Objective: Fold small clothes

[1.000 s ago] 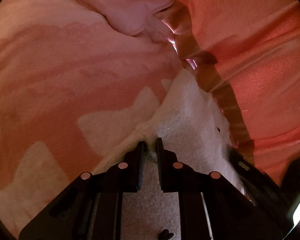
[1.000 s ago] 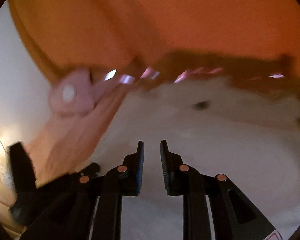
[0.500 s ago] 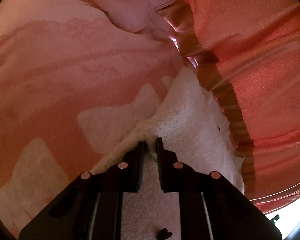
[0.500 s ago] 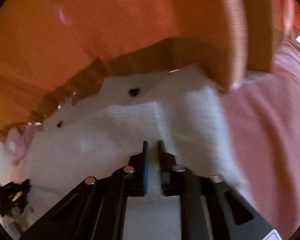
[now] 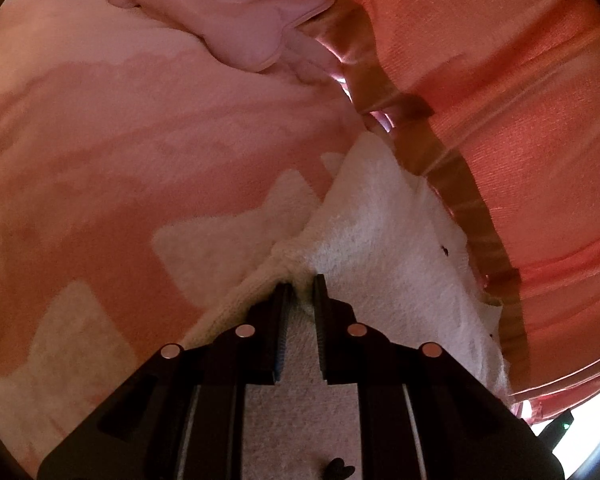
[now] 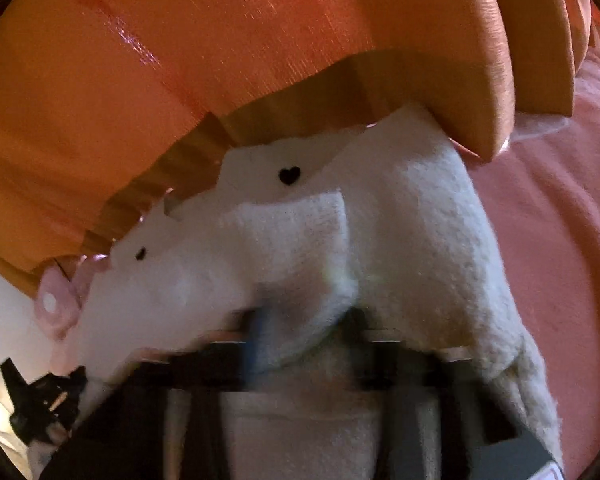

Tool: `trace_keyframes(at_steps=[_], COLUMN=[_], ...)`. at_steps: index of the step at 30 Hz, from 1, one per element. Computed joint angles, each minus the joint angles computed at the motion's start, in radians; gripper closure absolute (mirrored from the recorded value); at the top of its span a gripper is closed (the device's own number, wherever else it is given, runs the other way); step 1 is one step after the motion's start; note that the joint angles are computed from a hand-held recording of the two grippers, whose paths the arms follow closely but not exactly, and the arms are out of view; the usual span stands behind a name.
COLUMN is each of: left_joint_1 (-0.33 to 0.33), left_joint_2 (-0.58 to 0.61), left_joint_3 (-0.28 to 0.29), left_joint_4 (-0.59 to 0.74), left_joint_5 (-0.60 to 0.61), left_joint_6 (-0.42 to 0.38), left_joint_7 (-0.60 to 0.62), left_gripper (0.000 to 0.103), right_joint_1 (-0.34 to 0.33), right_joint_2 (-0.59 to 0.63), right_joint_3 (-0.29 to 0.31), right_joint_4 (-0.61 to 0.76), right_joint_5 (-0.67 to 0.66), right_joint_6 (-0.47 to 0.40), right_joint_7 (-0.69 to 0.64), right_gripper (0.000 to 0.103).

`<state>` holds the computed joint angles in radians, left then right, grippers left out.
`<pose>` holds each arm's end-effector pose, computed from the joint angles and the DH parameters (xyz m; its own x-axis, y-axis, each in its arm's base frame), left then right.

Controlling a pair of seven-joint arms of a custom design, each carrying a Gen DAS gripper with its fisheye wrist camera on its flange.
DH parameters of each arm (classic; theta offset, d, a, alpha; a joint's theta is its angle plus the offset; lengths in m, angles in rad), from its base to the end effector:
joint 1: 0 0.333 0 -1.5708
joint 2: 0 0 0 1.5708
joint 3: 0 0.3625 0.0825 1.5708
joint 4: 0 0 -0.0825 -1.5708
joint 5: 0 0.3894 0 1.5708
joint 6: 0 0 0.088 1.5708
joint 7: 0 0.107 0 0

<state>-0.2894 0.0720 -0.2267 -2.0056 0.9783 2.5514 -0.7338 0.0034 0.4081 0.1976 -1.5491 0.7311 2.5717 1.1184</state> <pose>0.5290 -0.3093 0.5127 0.6303 -0.5047 0.5900 -0.2802 -0.8566 -0.4333 0.7341 0.1110 0.5259 0.2589 -0.8489 -0.4608 -0.7963 0.0824 -0.5992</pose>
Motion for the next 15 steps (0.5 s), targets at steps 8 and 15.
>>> trace_keyframes(at_steps=[8, 15], left_joint_1=[-0.003, -0.004], left_joint_2=[0.002, 0.007], left_joint_3=[-0.001, -0.001], left_joint_4=[0.003, 0.008], left_joint_5=[0.002, 0.001], left_joint_6=[-0.008, -0.014], left_joint_7=[0.008, 0.014], left_gripper=[0.09, 0.09], right_joint_1=[0.08, 0.007], right_joint_2=[-0.015, 0.002], right_joint_3=[-0.092, 0.002], right_joint_4=[-0.013, 0.016], right_joint_5=[-0.05, -0.042], right_joint_6=[0.085, 0.095], right_joint_7=[-0.018, -0.028], right_gripper=[0.094, 0.093])
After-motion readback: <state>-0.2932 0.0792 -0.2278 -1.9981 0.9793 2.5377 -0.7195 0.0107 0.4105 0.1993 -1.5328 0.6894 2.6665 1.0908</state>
